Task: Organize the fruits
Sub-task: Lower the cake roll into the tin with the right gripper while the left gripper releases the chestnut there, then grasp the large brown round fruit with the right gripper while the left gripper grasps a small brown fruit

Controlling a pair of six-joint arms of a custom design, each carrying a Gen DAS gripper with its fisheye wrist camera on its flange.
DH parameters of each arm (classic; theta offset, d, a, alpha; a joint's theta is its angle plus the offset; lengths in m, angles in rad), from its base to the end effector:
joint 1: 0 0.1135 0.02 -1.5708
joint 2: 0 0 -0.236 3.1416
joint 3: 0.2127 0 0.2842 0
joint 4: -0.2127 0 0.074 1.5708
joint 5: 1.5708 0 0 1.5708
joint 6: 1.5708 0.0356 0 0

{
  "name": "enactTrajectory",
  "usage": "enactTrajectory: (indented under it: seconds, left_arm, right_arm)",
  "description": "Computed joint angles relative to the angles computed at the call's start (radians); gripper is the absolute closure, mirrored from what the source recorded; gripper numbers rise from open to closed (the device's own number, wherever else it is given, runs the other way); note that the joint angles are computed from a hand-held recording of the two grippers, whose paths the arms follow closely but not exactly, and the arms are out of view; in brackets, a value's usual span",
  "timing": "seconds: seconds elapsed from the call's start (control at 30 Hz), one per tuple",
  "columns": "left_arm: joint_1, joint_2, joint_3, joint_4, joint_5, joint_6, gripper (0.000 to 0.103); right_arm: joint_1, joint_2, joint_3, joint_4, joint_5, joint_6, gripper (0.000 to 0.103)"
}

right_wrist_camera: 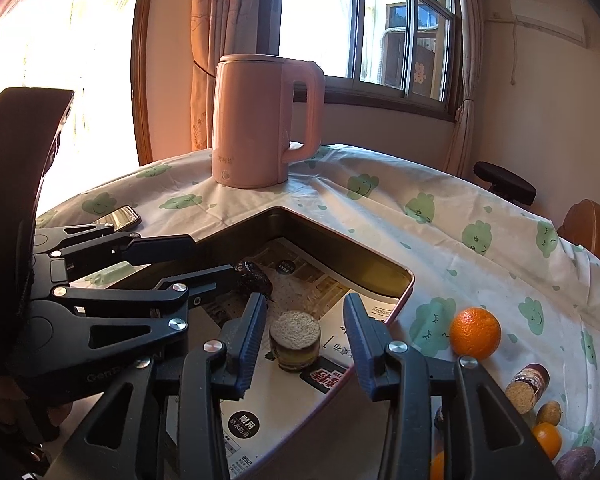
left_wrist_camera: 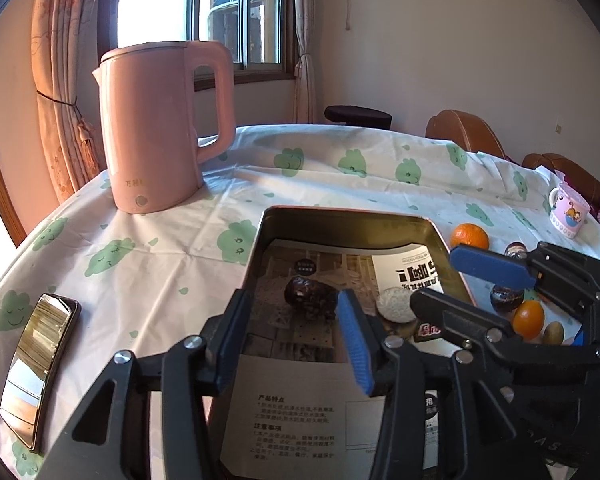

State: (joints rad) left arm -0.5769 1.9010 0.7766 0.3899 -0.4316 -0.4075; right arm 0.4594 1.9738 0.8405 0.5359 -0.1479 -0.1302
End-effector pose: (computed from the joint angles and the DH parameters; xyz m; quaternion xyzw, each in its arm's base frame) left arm 0.3010 -0.1781 0.0408 -0.0111 0.8968 -0.0150 0.4420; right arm 0.3337 0.1709 0.0429 -0.2892 0.8334 0.1408 0.4494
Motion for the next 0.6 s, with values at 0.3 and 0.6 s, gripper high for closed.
enactTrajectory:
  seconds: [0.3,0.6]
  left_arm:
    - [-0.148,-0.083,-0.073,0.091,-0.125,-0.005,0.012]
    - [-0.291,0.079,0.133,0.023,-0.122,-0.002,0.012]
  right_arm:
    - [-0.128,-0.237,-0.287,0.118,-0.023,-0.020,0.040]
    - [-0.490,-0.364,-0.447,0.114,-0.043,-0.064,0.039]
